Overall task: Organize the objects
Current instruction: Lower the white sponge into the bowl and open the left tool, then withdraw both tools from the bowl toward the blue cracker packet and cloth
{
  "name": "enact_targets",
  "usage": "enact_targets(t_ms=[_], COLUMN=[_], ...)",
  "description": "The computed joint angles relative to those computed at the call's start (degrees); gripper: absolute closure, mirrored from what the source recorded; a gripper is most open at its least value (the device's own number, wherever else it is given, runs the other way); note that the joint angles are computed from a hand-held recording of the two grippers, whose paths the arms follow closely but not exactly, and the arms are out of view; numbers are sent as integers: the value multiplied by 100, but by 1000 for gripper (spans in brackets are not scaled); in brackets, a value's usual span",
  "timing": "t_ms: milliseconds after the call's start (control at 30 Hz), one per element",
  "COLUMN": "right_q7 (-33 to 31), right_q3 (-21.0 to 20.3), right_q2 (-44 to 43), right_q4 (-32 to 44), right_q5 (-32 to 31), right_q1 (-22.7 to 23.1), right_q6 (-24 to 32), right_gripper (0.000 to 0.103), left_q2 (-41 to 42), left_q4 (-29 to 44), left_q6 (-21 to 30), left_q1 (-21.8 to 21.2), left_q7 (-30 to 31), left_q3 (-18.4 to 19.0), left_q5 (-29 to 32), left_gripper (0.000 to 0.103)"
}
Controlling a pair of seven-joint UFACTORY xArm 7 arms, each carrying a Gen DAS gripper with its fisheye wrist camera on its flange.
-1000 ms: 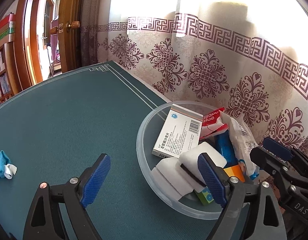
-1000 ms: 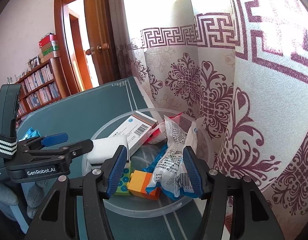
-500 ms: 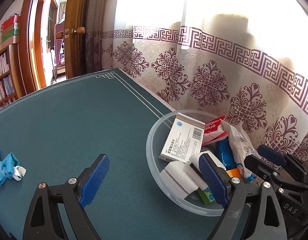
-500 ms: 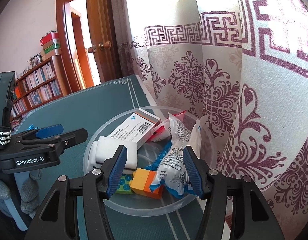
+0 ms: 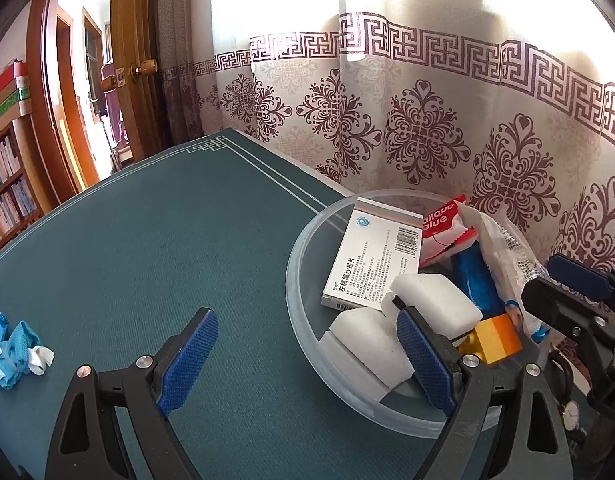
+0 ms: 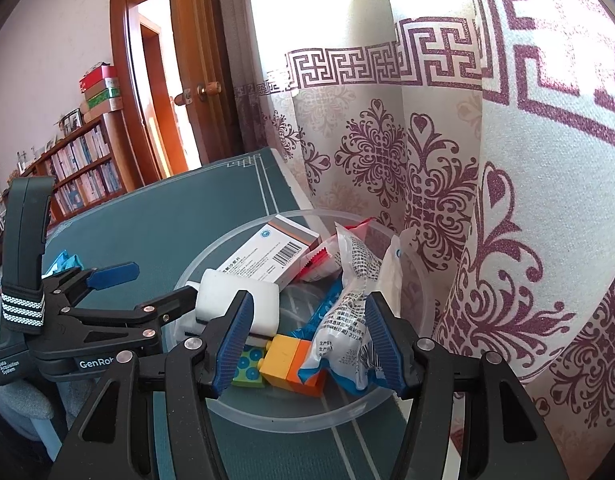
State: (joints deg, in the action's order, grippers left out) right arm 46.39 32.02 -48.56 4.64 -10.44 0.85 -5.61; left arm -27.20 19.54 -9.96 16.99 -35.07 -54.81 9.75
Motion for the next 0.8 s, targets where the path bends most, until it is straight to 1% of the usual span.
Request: enact_targets(t_ms=[100,167,200,233,367,467,567,800], right_q7=[19,29,33,24,12,18,28,55], right_q3=[-1,4,-3,-12,12,44,73,112], right_q2=[-3,-13,-9,-6,51,68,48,-26], right_q4=[-21,-24,-29,-20,-4,17,27,69], right_q5=[2,-3,-4,-10,-21,-16,-17,-45], right_q1=[21,25,36,27,3,10,25,35], right_q6=[8,19,12,16,-24,-20,-3,60], right_gripper=[43,43,43,43,43,43,43,43], left_q2=[56,67,106,129,142,25,-83,-301], left_q4=[180,319,378,385,245,111,11,-302], left_q6=[100,309,388,413,284,191,204,258], left_q1=[393,678,784,800,507,231,-42,-459], left_q7=[-45,-103,-143,-196,-328,-342,-306,-215], left_q3=[-352,-608,-680,-659,-208,169,508,1037], left_q5=[37,136,219,286,385,332,258,193], left_gripper=[10,10,10,10,10,10,9,9])
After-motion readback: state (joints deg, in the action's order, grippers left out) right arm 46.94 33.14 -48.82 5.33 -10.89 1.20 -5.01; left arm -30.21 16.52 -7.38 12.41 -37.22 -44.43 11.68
